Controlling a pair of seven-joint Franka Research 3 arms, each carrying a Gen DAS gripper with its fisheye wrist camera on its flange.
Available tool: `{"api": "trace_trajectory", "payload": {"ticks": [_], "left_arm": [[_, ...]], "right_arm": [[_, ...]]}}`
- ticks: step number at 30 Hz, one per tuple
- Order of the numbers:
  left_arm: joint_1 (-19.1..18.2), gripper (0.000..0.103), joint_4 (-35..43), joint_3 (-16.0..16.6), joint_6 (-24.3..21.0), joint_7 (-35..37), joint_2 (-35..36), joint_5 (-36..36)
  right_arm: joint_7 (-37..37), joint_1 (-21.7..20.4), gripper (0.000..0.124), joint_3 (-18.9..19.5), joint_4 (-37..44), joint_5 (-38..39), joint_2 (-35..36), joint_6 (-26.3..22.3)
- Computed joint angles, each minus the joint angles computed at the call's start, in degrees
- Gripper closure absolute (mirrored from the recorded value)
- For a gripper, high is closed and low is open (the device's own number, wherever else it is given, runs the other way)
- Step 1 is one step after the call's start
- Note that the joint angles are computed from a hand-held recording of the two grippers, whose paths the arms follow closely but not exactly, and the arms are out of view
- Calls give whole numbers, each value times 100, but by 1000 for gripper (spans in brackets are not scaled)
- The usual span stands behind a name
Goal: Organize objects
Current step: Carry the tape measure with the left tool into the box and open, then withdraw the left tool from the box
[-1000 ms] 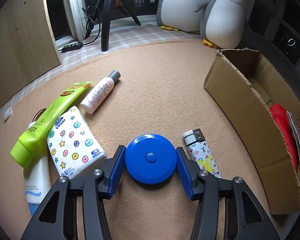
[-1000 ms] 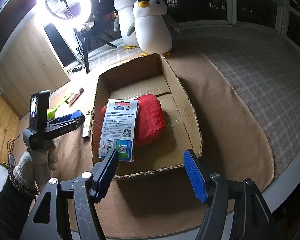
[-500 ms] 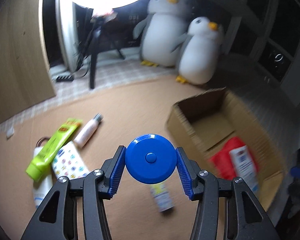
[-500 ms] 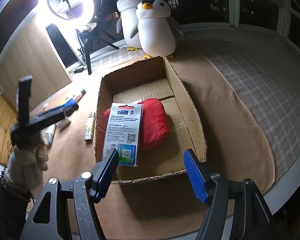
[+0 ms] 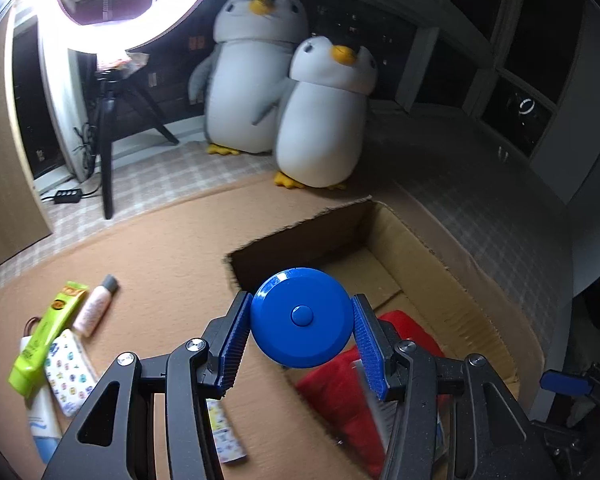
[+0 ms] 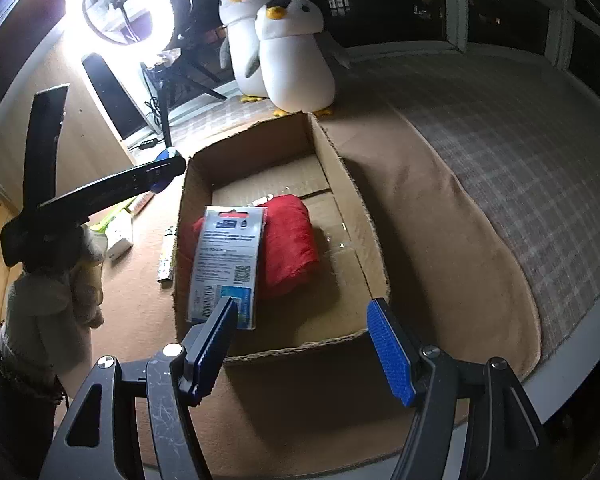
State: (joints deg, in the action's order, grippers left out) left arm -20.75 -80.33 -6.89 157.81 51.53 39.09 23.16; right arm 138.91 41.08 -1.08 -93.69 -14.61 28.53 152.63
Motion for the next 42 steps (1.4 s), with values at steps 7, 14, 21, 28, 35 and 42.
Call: {"api": "trace_trajectory", "payload": {"ticks": [7,14,21,28,35,42], "left_arm": [[-22,30,518,-165,-406,288,349,-214],[-88,15,180,-1,-173,51,92,-112],[-48,15,-662,147,74,-395,-475,102],[15,15,-2106,508,282,-1347,-1467,802],[452,15,-3477,634,159,-2348,-2489,1662],[1235,15,-4163,275,-162,-2021,-2852,1346]], "right_arm": [[56,-10,60,-17,-82,0,-32,12],[62,-11,60,8,-72,22,-13,34],[-3,16,60,41,72,65,71,54],[-213,9,53,147,318,344,289,260],[-616,126,52,233,998,717,764,275],[-909,418,52,163,1873,794,1293,-39]]}}
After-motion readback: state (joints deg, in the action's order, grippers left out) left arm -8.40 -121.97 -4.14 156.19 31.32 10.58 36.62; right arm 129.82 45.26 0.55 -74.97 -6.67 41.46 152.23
